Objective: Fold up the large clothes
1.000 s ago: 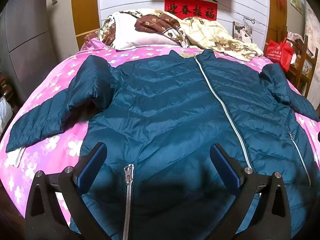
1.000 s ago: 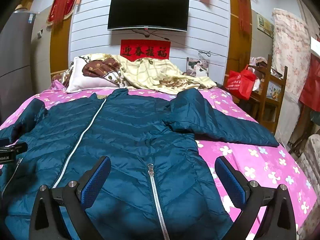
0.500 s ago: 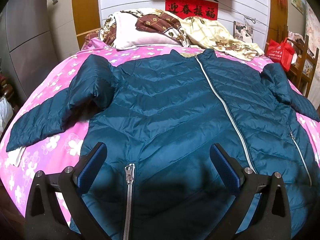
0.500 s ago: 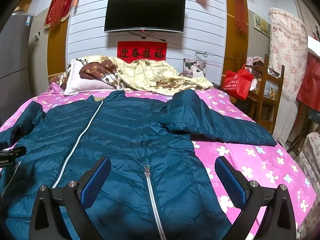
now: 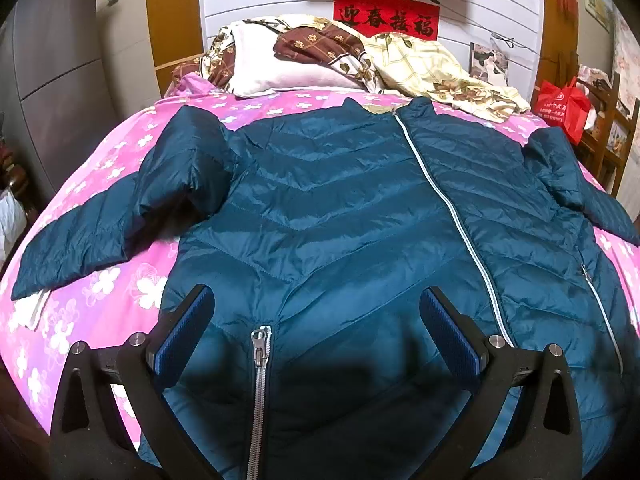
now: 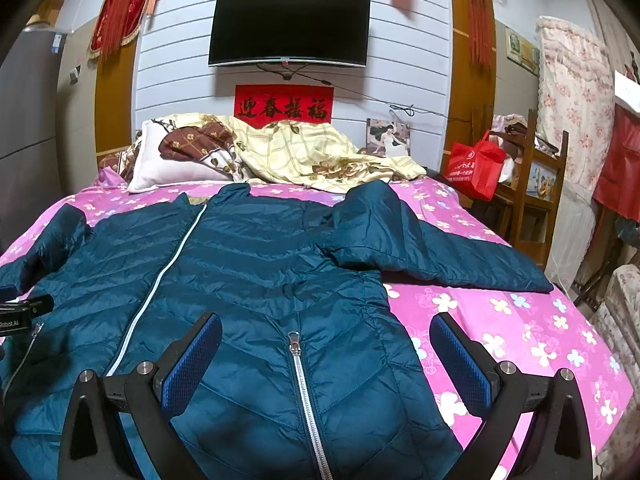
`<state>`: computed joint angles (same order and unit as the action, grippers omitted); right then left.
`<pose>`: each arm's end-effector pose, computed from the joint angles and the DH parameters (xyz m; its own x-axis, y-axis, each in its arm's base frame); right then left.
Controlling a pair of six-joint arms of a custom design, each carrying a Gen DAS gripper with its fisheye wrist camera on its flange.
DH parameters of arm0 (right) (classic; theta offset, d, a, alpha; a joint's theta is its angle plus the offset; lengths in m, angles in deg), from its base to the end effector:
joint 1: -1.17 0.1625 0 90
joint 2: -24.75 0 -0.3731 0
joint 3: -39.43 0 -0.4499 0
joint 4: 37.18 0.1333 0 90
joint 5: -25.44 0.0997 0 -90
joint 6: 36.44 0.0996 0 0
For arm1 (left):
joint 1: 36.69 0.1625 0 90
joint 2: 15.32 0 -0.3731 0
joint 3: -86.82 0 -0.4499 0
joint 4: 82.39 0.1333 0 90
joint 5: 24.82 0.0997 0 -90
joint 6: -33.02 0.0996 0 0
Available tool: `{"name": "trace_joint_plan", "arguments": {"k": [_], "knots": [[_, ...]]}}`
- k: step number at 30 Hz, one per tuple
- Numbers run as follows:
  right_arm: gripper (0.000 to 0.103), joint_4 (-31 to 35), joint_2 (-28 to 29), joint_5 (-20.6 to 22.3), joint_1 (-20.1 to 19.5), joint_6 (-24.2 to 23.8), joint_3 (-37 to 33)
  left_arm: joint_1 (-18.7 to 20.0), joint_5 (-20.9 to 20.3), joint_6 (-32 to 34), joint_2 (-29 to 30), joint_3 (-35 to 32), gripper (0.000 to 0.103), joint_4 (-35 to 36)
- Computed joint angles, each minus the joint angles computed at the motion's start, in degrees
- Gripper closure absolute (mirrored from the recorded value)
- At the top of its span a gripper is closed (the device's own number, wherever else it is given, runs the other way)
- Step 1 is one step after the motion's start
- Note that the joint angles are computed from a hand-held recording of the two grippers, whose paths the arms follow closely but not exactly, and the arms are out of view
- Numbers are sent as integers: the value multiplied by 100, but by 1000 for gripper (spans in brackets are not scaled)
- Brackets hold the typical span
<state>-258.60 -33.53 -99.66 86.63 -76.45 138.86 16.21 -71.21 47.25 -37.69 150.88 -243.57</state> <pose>0.0270 -0.6200 0.2839 -0.5896 0.4917 0.6408 -0.4954 0.4066 -0.7677 -0.3234 -0.7625 -0.0084 -0.6292 0.3315 -0.7030 0.7012 0.6322 -0.3296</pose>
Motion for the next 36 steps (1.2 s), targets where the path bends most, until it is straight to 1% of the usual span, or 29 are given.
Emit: {"name": "trace_joint_plan", "arguments": {"k": [5,7,10,15,17,18,19,22,23,25,27,28,29,30,31,33,36], "knots": [[0,11,0,-6,0,26,-6,-5,58,15,8,-8,0,31],[0,-66,18,29,-3,-25,-5,15,-47,-35,-11,13,0,-6],[0,-68,12,38,-8,-33,2,3,26,-7,2,-1,0,20],[0,-40,6,16,-7,-20,3,11,23,-33,-1,5,0,8],[0,-165,55,76,-12,-132,-77,11,29,-21,-4,17,0,-9],[0,-146,49,131,-8,-148,-95,11,34,-14,-4,8,0,18],[0,67,-4,180,-14,-93,-147,7,47,-2,-2,9,0,9],[0,159,46,241,-14,-162,-419,-7,127,12,4,7,0,41],[0,318,46,320,-56,-185,-537,-6,124,10,-5,16,0,41],[0,500,147,140,-80,-216,-748,11,19,-43,-13,22,0,-2],[0,250,299,22,-168,-362,-829,16,-11,-30,-16,41,0,-81],[0,316,318,-91,-188,-288,-833,24,-65,-34,-19,41,0,-126],[0,577,291,-233,-182,-132,-857,26,-75,-29,-18,41,0,-146],[0,676,290,-259,-178,-56,-885,30,-93,-32,-16,40,0,-161],[0,597,287,-198,-187,-45,-867,26,-80,-34,-11,34,0,-159],[0,523,340,-293,-174,-97,-911,26,-40,-40,7,20,0,-159],[0,654,356,-352,-177,-22,-934,46,-41,-168,26,-29,0,-48]]}}
